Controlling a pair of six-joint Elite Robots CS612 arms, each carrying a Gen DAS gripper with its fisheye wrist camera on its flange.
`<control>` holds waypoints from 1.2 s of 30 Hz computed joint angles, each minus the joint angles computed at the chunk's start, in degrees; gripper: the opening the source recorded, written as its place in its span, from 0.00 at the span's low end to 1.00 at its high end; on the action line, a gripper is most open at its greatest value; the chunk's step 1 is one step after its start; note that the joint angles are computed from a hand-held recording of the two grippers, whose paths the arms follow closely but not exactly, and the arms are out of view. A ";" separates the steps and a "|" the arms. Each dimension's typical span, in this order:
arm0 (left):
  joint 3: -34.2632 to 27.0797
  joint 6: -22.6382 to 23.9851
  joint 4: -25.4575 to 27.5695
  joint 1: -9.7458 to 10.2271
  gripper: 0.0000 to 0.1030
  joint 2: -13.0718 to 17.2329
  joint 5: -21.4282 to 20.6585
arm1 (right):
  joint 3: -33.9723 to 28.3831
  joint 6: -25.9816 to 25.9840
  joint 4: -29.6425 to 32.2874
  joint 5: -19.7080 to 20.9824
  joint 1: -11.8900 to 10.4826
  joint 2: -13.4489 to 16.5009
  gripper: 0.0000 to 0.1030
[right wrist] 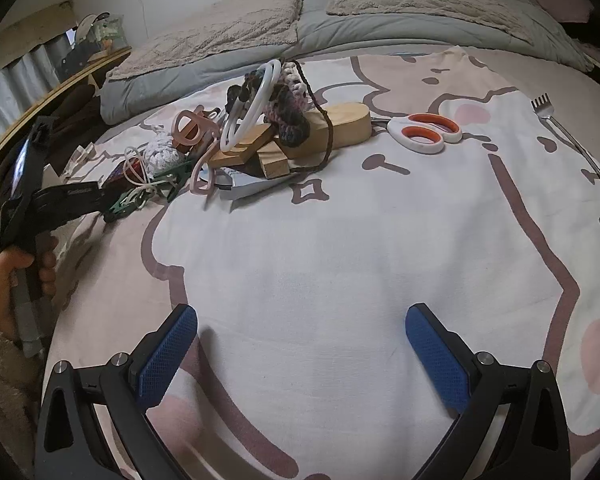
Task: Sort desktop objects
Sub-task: 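Close the left tool on the black plastic piece and lift it, then hold the black piece in the left tool while the right tool moves toward the green clip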
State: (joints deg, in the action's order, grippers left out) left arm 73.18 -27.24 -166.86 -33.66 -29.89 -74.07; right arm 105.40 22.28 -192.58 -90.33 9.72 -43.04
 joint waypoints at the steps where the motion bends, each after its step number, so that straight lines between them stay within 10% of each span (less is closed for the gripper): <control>1: -0.46 0.67 0.60 -0.41 0.31 0.25 0.72 | -0.02 0.04 0.00 0.03 -0.01 0.00 1.00; 21: 7.42 16.84 0.43 -4.52 0.30 -4.26 -4.44 | 0.14 0.62 -0.84 1.37 -0.46 0.06 1.00; 36: 19.54 17.98 -5.75 -6.24 0.31 -10.24 -13.74 | 0.23 0.94 -1.50 1.53 -0.53 0.31 1.00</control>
